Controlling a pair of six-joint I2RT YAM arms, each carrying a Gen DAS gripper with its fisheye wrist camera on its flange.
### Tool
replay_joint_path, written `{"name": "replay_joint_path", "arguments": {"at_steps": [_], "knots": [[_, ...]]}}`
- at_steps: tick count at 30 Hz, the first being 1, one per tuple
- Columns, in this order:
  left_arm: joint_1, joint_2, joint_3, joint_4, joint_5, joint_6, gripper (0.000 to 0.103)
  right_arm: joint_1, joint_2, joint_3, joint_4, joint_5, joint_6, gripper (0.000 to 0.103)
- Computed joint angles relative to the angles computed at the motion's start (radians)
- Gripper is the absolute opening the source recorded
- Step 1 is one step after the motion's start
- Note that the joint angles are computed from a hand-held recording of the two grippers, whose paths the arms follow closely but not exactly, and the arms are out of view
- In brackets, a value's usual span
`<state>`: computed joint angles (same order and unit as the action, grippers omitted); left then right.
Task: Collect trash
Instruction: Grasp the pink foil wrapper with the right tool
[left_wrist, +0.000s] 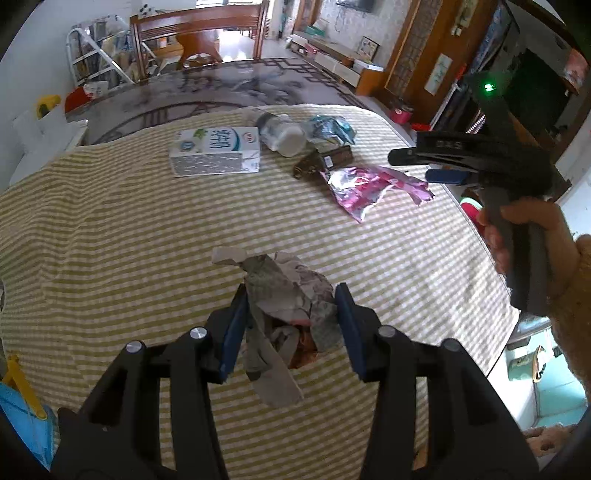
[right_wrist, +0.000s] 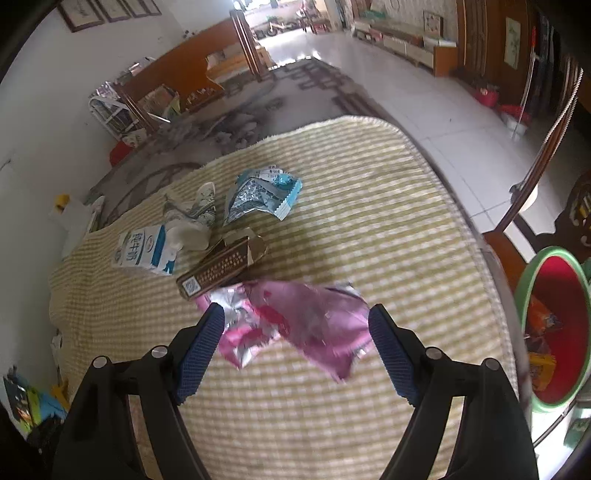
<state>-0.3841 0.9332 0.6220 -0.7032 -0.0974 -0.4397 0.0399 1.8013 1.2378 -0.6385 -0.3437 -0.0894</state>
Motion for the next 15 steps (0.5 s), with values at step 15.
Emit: {"name": "replay_joint_path", "arguments": {"at_steps": [15], "knots": [[0.060, -0.038, -0.040, -0.042, -0.007, -0.015, 0.047, 0.063, 0.067, 0.030, -0.068, 0.009, -0.090, 0.049]]}}
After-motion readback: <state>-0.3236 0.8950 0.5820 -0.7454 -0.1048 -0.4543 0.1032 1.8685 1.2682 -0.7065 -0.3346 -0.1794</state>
